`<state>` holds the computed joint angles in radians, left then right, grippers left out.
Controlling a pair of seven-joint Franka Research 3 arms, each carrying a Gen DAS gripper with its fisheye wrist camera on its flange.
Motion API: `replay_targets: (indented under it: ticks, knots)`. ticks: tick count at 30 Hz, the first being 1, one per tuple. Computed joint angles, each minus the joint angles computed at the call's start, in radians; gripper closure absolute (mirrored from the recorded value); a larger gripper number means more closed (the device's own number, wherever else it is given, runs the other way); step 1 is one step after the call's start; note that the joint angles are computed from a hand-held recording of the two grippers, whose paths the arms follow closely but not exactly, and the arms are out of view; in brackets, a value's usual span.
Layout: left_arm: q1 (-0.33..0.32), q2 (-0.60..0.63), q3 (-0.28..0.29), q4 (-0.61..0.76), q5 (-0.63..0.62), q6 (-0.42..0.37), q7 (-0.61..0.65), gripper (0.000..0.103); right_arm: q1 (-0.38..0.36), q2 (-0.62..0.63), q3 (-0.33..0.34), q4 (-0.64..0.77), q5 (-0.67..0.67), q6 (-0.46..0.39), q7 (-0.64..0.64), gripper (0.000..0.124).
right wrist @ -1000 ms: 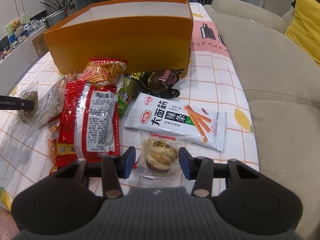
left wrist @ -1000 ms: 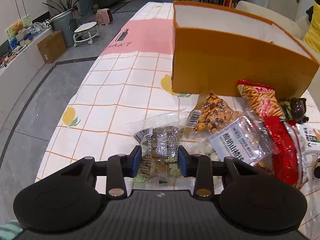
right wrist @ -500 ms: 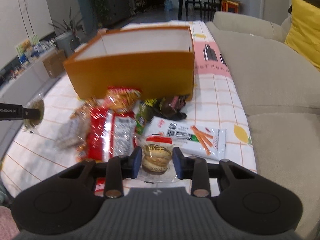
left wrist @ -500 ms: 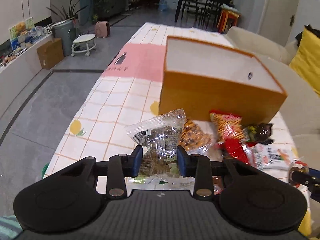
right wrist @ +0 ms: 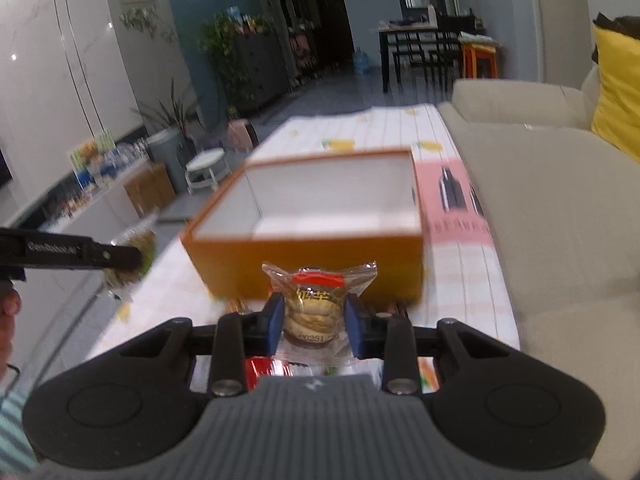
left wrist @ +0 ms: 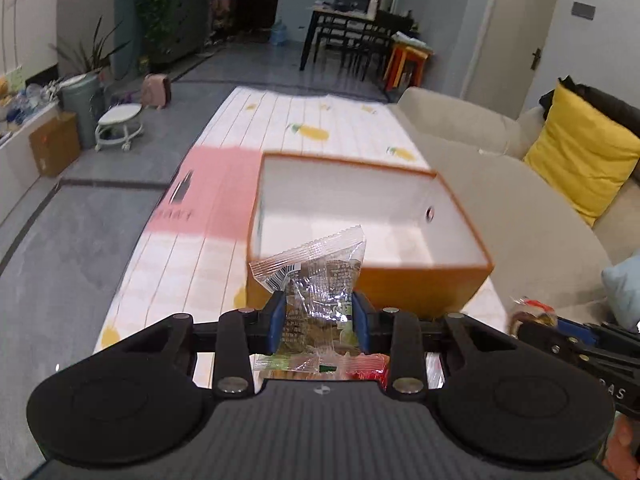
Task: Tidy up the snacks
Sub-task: 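Carry both held snacks over the orange box and open both tools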
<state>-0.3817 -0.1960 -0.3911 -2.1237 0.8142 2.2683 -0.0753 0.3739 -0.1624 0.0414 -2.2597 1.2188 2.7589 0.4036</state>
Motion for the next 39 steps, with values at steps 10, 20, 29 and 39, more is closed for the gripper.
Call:
replay_targets:
  ticks: [10,20,29,39]
  knots:
    - [0.049,0.120,0.080,0.151,-0.045,0.080,0.220,0.064,-0.023,0.242,0.052,0.351,-0.137,-0.030,0.162,0.094]
    - [0.082,0.283,0.144,0.255,-0.253,0.119,0.480,0.065,-0.022,0.557,0.059,0.716,-0.660,-0.205,0.703,0.094]
    - [0.097,0.425,0.163,0.404,-0.434,0.022,0.743,0.065,-0.014,0.788,0.062,1.033,-0.878,-0.476,0.857,0.094]
    - [0.087,0.527,0.177,0.519,-0.521,-0.148,0.833,0.065,0.014,0.961,0.055,1.283,-0.956,-0.718,0.940,0.093]
